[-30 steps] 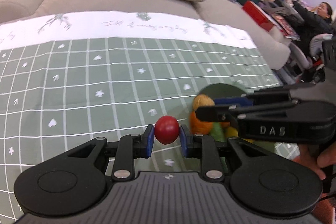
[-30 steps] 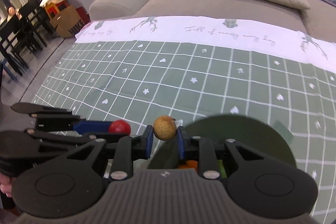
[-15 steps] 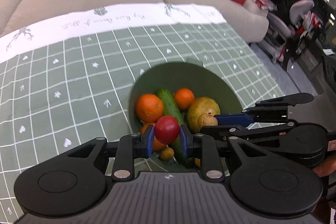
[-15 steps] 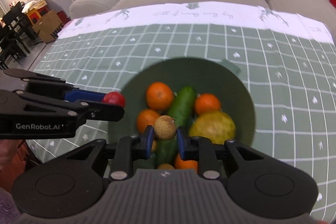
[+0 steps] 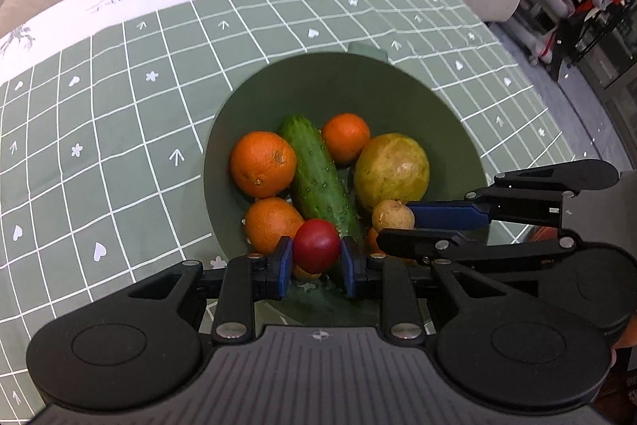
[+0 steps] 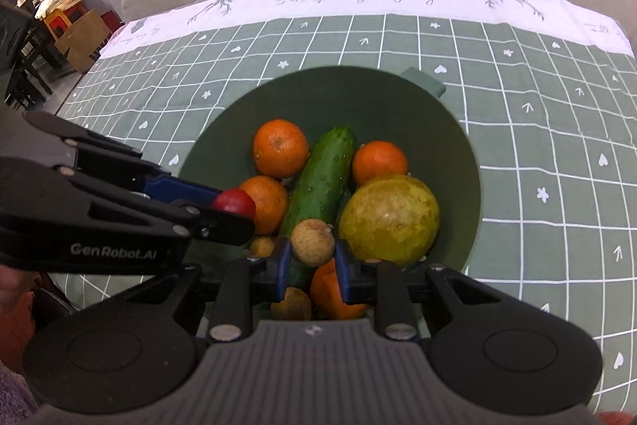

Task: Organize fruits
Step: 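Carry the tomato with the left gripper while the right gripper carries the longan over the colander, then open the left gripper to drop the tomato while the right gripper drops the longan into the colander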

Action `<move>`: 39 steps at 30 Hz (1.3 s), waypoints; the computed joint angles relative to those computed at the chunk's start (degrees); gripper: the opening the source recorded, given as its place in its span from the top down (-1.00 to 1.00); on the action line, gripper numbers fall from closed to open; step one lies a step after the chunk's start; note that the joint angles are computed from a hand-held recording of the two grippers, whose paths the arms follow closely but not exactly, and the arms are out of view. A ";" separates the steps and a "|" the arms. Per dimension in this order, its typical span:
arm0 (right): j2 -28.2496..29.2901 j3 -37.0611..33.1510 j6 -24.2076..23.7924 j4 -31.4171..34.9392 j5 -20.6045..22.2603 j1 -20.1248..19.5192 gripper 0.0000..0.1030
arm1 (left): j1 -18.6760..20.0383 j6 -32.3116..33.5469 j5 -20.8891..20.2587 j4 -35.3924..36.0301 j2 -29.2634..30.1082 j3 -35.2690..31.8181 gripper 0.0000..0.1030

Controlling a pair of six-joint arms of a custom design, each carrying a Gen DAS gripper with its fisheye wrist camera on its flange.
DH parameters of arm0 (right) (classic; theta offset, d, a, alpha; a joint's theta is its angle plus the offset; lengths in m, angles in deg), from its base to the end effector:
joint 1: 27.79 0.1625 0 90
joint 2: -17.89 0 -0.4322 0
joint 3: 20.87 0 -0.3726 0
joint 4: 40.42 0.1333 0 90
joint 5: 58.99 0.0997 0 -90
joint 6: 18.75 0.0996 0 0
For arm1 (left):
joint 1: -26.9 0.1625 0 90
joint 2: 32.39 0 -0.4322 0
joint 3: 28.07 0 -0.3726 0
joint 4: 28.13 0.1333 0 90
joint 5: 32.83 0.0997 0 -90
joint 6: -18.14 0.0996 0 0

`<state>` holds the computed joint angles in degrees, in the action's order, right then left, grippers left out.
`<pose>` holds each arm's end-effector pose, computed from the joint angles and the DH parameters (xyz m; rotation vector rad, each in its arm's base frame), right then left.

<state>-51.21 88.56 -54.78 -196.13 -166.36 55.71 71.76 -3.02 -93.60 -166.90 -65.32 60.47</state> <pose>0.0385 -0.5771 0.2820 0.5923 -2.6080 0.4128 -0.3408 -0.5958 -0.0082 0.5887 2.5741 -0.2444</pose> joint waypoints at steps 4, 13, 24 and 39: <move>0.28 0.11 -0.45 -0.18 -0.52 -0.05 0.62 | 0.25 0.39 -0.13 2.59 0.75 -1.54 0.46; 0.54 -0.43 0.53 0.88 -0.27 -0.55 0.62 | 1.03 -0.06 -1.39 8.31 2.60 -5.23 0.45; 0.13 -1.02 2.19 2.91 1.14 -1.19 0.62 | 1.58 -1.60 -2.41 8.56 1.52 -5.31 0.13; 2.95 -2.14 2.00 3.91 1.19 1.03 0.62 | -0.39 -2.68 5.52 -1.11 -4.92 2.23 0.00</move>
